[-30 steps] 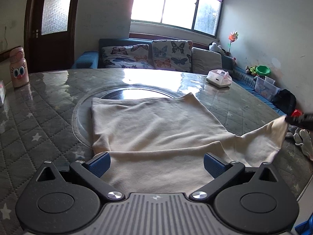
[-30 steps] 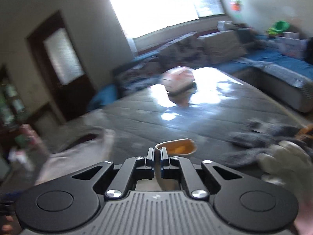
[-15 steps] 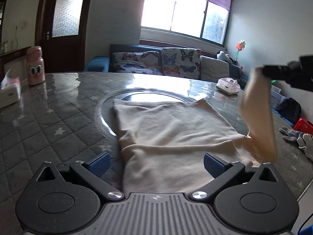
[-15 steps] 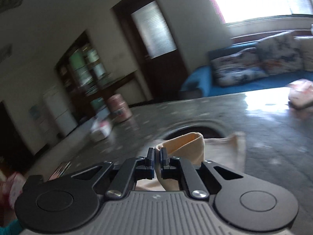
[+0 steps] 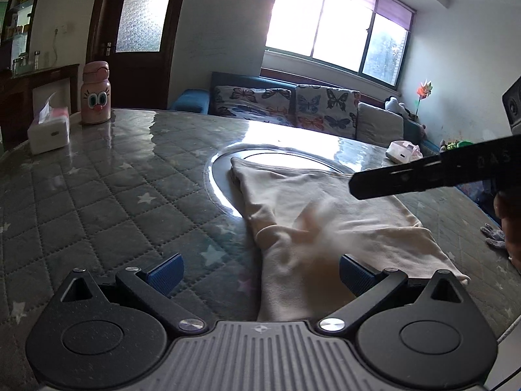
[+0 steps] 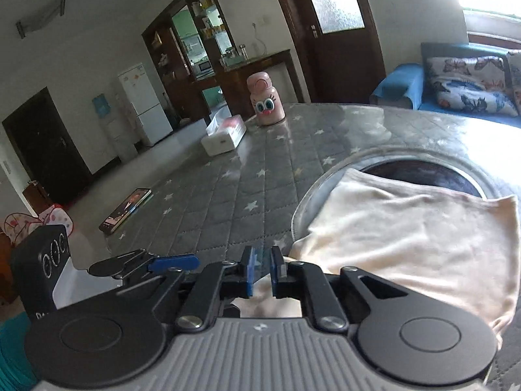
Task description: Fold clothes
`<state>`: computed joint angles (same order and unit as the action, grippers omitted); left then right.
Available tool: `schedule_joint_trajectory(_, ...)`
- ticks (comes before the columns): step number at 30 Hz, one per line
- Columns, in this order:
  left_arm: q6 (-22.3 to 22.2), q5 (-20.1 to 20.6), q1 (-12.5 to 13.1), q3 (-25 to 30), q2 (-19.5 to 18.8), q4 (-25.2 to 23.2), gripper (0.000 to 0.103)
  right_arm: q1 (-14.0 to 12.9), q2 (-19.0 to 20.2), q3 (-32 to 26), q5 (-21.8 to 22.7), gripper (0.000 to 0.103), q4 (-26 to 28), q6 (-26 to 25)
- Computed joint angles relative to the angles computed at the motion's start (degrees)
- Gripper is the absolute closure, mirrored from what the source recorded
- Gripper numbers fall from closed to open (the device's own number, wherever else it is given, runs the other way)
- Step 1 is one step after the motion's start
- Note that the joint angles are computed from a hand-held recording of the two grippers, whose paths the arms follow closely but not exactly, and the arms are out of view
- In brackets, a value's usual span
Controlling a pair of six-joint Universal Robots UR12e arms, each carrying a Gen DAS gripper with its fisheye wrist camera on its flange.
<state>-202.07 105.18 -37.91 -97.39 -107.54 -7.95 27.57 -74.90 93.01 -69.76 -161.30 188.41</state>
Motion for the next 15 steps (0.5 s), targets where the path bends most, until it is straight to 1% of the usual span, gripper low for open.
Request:
schedule_joint_trajectory(3, 0.11, -0.43, 0.02, 0.45, -0.18, 0.26, 0.0, -0.72, -1.53, 1.33, -1.2, 0.088, 0.05, -0.92)
schedule_joint_trajectory(5, 0.75, -1.46, -0.01, 0.85, -0.42, 1.11, 0.0, -1.31, -3.0, 2.57, -2.89, 0.088, 1.65, -2.33)
schedule_joint_trajectory(7, 1.76, -2.97, -0.17, 1.2, -0.81, 2.49, 0.0, -1.59, -4.42, 4.11, -5.75, 0.088, 3.37, -3.7)
schedule_joint_trajectory(9, 2.7, -5.35, -0.23, 1.93, -1.36, 3.31, 0.0, -1.84, -6.19, 6.4, -9.18, 0.087, 5.2, -5.19)
schedule_joint_trajectory(10, 3.15, -6.57, -0.25, 2.31, -1.64, 3.68, 0.0, -2.01, -7.0, 7.51, -10.21, 0.087, 6.07, -5.43)
schedule_joint_trajectory(12, 4.18, -9.25, -0.26, 3.2, -2.31, 4.19, 0.0, -2.28, -8.45, 9.64, -11.96, 0.087, 7.18, -5.27)
schedule_joint_trajectory(15, 5.36, -12.83, -0.25, 4.78, -3.49, 4.14, 0.0, -2.74, -10.01, 12.29, -13.68, 0.087, 7.1, -4.68)
